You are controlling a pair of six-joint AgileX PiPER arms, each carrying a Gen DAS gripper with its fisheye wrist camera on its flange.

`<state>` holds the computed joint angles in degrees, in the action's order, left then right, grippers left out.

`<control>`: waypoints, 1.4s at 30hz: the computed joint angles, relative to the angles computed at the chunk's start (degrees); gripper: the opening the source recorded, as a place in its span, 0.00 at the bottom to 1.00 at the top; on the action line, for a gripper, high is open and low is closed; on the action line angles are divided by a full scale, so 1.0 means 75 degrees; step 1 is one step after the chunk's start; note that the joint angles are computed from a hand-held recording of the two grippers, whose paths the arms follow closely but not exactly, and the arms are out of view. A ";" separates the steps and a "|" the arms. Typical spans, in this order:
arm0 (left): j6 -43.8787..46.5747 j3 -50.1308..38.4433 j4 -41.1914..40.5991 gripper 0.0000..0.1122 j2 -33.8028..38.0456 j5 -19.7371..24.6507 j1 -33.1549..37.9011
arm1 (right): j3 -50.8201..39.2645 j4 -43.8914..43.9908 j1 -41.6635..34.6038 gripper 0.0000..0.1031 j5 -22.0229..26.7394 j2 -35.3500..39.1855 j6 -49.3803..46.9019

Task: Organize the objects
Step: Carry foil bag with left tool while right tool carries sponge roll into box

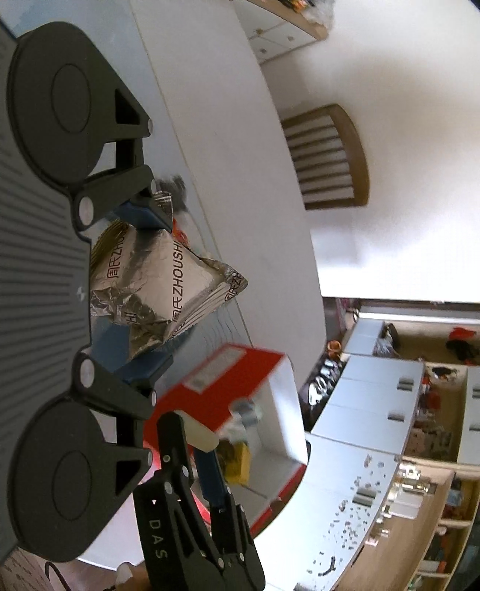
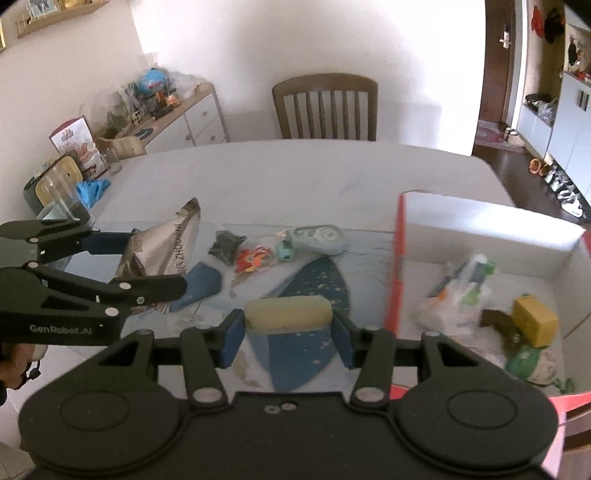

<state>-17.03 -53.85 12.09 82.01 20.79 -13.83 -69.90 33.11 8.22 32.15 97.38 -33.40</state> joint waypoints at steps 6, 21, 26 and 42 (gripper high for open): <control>-0.1589 -0.0817 0.1275 0.63 0.0552 0.0323 -0.1002 | 0.0332 0.0791 -0.0924 0.48 0.0181 -0.0409 -0.1171; -0.3210 -0.3110 0.2485 0.63 0.2524 0.1160 -0.2658 | 0.0318 0.1911 -0.3276 0.48 0.1038 -0.0217 -0.3440; -0.3390 -0.4041 0.2626 0.63 0.3320 0.1539 -0.3007 | -0.0066 0.2013 -0.3894 0.48 0.1349 0.0202 -0.3967; -0.1749 -0.9094 0.1351 0.63 0.6636 0.3684 -0.2968 | -0.1322 0.0810 -0.3866 0.48 0.1332 0.1758 -0.3731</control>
<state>-30.15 -122.06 22.22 131.78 48.43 -36.09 -79.81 39.19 -20.77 42.14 110.57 -61.38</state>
